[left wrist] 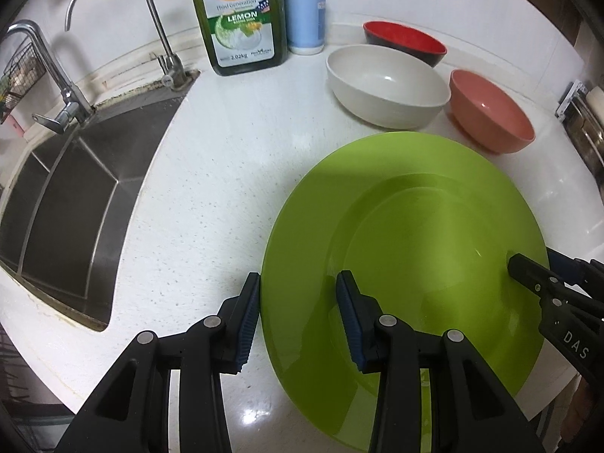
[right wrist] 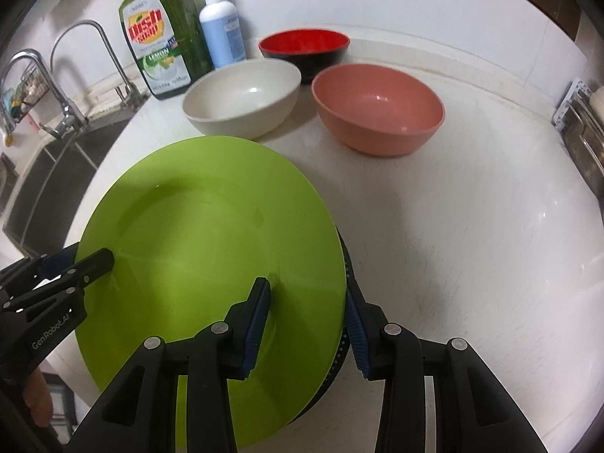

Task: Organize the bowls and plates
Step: 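Lower the green plate onto the plate stack and open both grippers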

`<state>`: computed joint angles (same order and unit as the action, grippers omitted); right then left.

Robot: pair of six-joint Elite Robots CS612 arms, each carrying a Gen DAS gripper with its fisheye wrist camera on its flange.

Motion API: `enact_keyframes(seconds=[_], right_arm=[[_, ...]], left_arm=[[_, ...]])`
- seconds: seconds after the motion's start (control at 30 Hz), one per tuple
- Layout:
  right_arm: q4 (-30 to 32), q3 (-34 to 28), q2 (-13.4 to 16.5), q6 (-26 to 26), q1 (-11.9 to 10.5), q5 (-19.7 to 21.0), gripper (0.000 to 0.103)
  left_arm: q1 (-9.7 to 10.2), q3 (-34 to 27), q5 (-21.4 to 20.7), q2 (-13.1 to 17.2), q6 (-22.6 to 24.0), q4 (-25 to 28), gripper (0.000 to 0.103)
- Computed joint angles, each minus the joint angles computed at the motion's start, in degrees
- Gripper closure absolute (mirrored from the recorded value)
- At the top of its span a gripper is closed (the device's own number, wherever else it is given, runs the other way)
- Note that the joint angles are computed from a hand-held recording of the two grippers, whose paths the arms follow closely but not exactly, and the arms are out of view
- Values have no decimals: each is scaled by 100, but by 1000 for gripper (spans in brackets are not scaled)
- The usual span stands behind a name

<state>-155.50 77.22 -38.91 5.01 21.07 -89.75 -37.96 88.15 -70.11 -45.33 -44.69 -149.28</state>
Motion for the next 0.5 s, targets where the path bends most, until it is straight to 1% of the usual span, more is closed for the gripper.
enact_keyframes(seconds=[0.2,0.4,0.5], right_arm=[[208,-112,82,-18,-2,-44,63],[197,-158,117,-208,30,-198,62],[228,-189,134,-334,60,-311,60]], left_arm=[[19,-70,-69,47,-5,131,63],[16,-95,-59,58,36,177,63],[13,-90,-61,59,41,166,63]])
